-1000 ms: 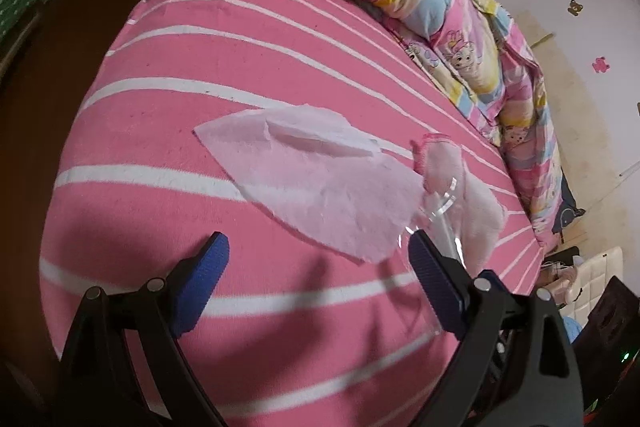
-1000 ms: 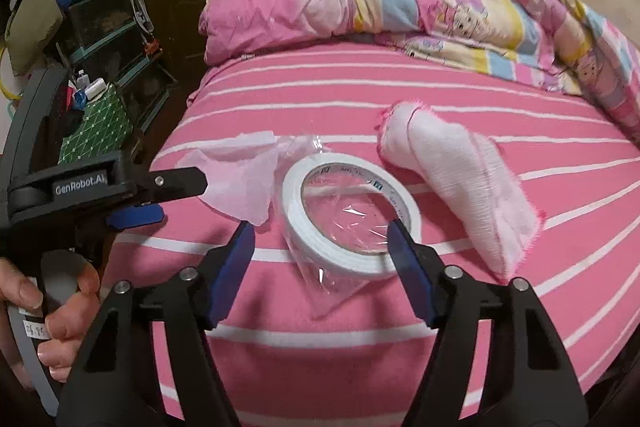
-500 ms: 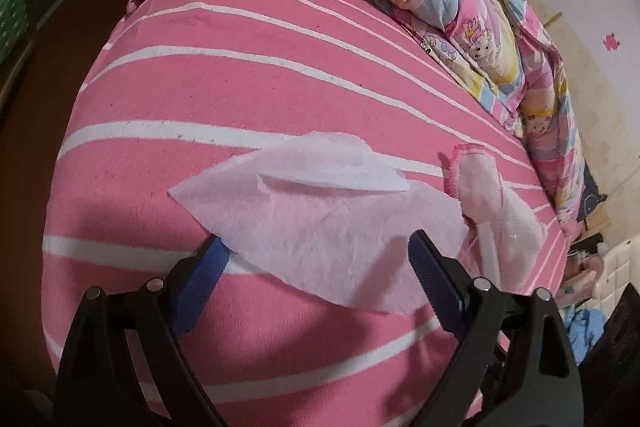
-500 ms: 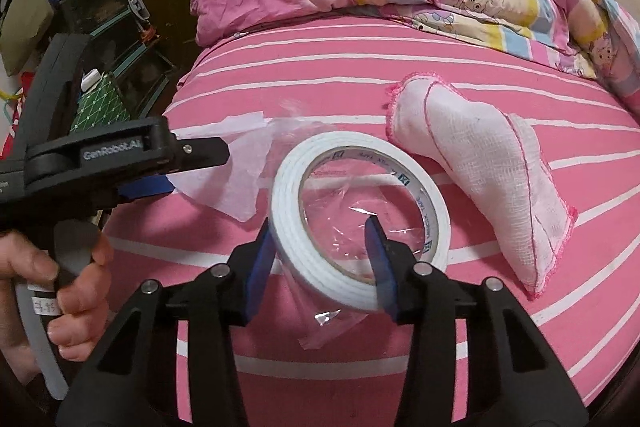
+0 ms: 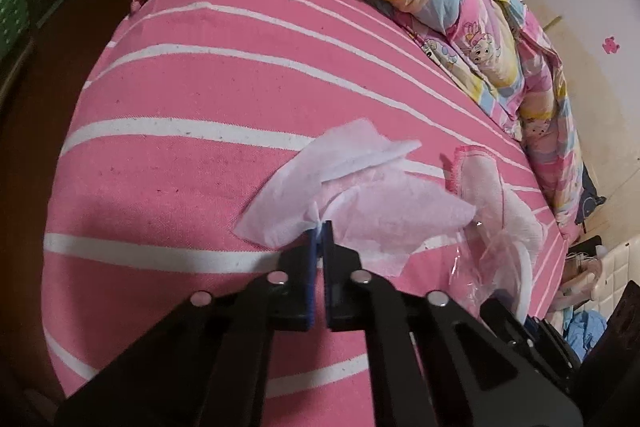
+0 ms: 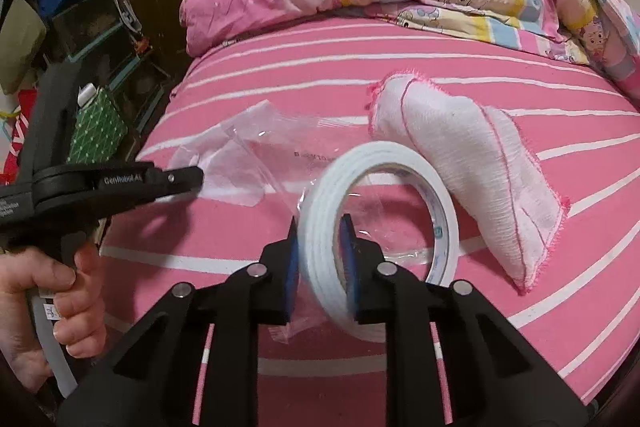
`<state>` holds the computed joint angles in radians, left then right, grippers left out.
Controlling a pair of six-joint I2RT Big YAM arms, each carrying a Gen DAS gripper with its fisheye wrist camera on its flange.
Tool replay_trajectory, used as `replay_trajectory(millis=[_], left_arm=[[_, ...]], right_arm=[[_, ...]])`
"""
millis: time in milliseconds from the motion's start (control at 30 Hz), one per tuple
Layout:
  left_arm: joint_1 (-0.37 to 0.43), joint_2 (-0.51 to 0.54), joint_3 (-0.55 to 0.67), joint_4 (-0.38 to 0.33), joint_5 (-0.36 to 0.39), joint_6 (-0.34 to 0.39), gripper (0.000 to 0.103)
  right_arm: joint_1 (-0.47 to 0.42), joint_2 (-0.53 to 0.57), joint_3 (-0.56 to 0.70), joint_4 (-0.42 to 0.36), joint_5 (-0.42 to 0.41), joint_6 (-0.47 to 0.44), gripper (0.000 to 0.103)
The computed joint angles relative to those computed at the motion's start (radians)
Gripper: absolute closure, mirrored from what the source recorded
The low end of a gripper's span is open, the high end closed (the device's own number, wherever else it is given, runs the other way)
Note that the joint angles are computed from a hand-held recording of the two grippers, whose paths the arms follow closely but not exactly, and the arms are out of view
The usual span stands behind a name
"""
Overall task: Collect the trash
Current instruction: 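Grasp the white tape roll with the right tool while the left tool grasps a white tissue, then carry the tape roll and tissue in both tools over the trash bin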
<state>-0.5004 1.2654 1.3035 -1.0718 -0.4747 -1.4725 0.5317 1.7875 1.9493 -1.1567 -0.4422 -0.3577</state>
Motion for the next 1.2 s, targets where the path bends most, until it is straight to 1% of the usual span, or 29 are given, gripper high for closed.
replay_trajectory(millis=[300, 400, 567, 733, 833, 1033, 1100, 1200], left_arm=[[-0.064, -0.018, 0.026, -0.022, -0.086, -0.017, 0.103], [-0.096, -0.027, 0.032, -0.028, -0.110, -0.040, 0.103], [-0.167, -0.028, 0.075, -0.068, -0.177, -0.079, 0.103], [-0.244, -0.003, 0.148, -0.126, -0.253, -0.123, 0.103], [-0.281, 0.012, 0.180, -0.147, -0.273, -0.149, 0.103], [-0.360, 0.077, 0.310, -0.254, -0.327, -0.181, 0.103], [-0.380, 0.093, 0.344, -0.280, -0.341, -0.190, 0.103], [-0.408, 0.134, 0.421, -0.323, -0.358, -0.189, 0.103]], right_arm=[[-0.019, -0.036, -0.018, 0.004, -0.071, 0.037, 0.086], [-0.026, -0.052, -0.024, 0.003, -0.097, 0.047, 0.086], [-0.039, -0.086, -0.033, -0.012, -0.139, 0.062, 0.086], [-0.056, -0.133, -0.051, -0.030, -0.168, 0.068, 0.086], [-0.074, -0.168, -0.063, -0.051, -0.184, 0.060, 0.086], [-0.125, -0.217, -0.061, -0.089, -0.221, 0.046, 0.086], [-0.144, -0.233, -0.057, -0.103, -0.239, 0.046, 0.086], [-0.175, -0.260, -0.059, -0.117, -0.262, 0.037, 0.086]])
